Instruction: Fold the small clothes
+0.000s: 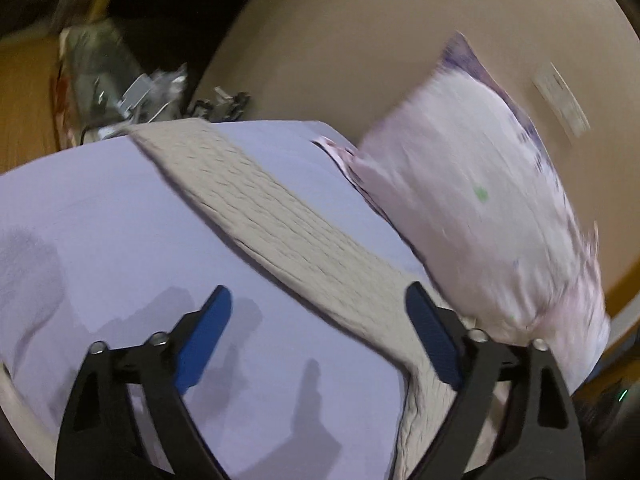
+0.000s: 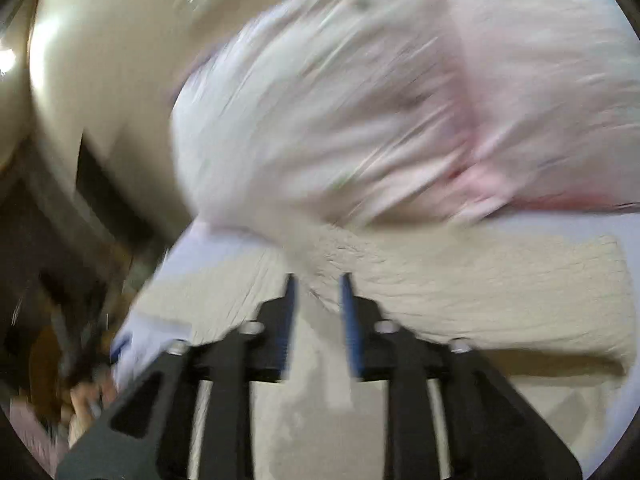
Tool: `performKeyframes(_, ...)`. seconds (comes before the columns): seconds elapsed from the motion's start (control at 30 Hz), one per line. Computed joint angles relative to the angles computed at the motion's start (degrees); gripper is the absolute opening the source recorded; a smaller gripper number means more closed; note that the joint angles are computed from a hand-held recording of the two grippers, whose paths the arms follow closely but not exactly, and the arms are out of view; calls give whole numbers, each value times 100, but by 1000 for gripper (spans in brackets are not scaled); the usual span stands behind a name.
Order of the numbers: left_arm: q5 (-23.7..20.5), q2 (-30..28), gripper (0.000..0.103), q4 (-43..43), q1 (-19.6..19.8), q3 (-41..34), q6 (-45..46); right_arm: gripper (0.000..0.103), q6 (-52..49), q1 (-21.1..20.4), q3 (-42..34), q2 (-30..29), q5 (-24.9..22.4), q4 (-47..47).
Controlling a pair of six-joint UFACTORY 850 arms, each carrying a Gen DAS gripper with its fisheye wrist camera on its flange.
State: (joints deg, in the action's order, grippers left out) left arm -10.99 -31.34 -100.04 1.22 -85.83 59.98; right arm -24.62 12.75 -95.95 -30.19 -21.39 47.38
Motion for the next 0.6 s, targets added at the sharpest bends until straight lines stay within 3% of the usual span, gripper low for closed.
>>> performKeyframes(0.1, -4, -134, 78, 553, 192, -140, -746, 60, -351, 110, 296, 179, 457, 339)
performKeyframes(0.13, -6, -234, 77, 865, 263, -260, -1168, 62, -414, 97, 467, 306, 599, 421)
performKeyframes(0.23, -181, -534, 73, 1642, 476, -627, -2480, 64, 76, -24, 873, 620, 886, -23)
performKeyframes(0.3, -266, -711, 63, 1922, 597, -828, -3147, 66, 922, -122, 1119, 800, 1029, -810)
performKeyframes(0.4, -250, -904, 54, 2152, 740, -1070, -3726, 67, 1426, -296, 1505, 1026, 1166, -1133)
performKeyframes(0.53, -358, -1145, 45, 2708, 814, -1424, -4408, 69, 1049, -493, 1802, 1151, 1292, -530)
performKeyframes(0.6, -451, -1266, 33, 2740, 849, -1586, -4548, 69, 532, -551, 1964, 1230, 1350, 94)
